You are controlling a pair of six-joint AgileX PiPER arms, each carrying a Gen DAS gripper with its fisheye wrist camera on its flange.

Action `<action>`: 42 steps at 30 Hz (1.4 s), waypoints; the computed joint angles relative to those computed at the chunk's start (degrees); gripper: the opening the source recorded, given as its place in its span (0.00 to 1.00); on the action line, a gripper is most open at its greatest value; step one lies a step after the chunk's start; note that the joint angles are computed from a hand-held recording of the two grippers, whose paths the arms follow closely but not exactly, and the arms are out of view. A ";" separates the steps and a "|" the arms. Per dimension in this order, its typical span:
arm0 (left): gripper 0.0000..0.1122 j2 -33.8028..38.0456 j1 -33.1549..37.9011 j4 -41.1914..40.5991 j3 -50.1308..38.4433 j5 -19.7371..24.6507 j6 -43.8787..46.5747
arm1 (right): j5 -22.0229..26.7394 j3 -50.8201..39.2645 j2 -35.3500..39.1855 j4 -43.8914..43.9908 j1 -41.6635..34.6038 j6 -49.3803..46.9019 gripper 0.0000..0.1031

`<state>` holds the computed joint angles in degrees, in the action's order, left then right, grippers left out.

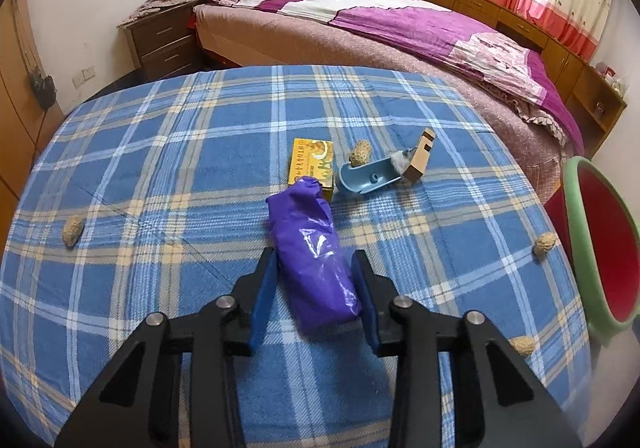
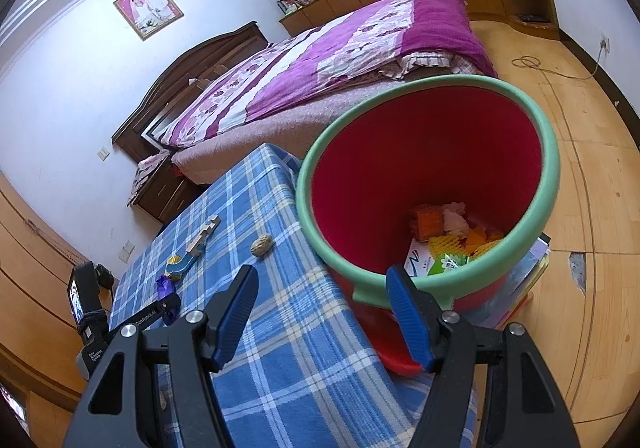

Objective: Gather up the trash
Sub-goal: 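Grasp the purple plastic bag with the left tool, then reach the open right tool toward the wooden toy piece while the left tool holds the bag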

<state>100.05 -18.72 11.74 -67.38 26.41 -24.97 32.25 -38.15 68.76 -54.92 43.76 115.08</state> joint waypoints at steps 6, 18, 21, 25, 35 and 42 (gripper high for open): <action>0.32 -3.52 2.61 -5.80 2.17 -1.03 5.73 | 0.29 -4.03 3.26 1.46 0.79 -3.87 0.67; 0.32 -3.80 9.87 -10.84 -1.35 -0.47 13.07 | -2.32 -20.15 16.29 9.94 -0.61 -19.29 0.67; 0.32 -2.57 11.58 -12.82 -2.60 -0.88 14.78 | -2.56 -25.43 20.74 13.40 -1.31 -24.79 0.67; 0.32 -0.67 13.08 -14.34 -3.69 -1.72 15.78 | -2.91 -32.93 27.36 20.30 -2.50 -34.13 0.67; 0.32 1.98 15.53 -22.27 -3.68 -4.29 22.27 | 2.06 -51.69 42.93 33.10 -4.77 -50.93 0.52; 0.33 1.08 17.09 -29.26 -2.11 -4.60 28.76 | 5.22 -62.24 51.11 38.50 -5.20 -59.42 0.40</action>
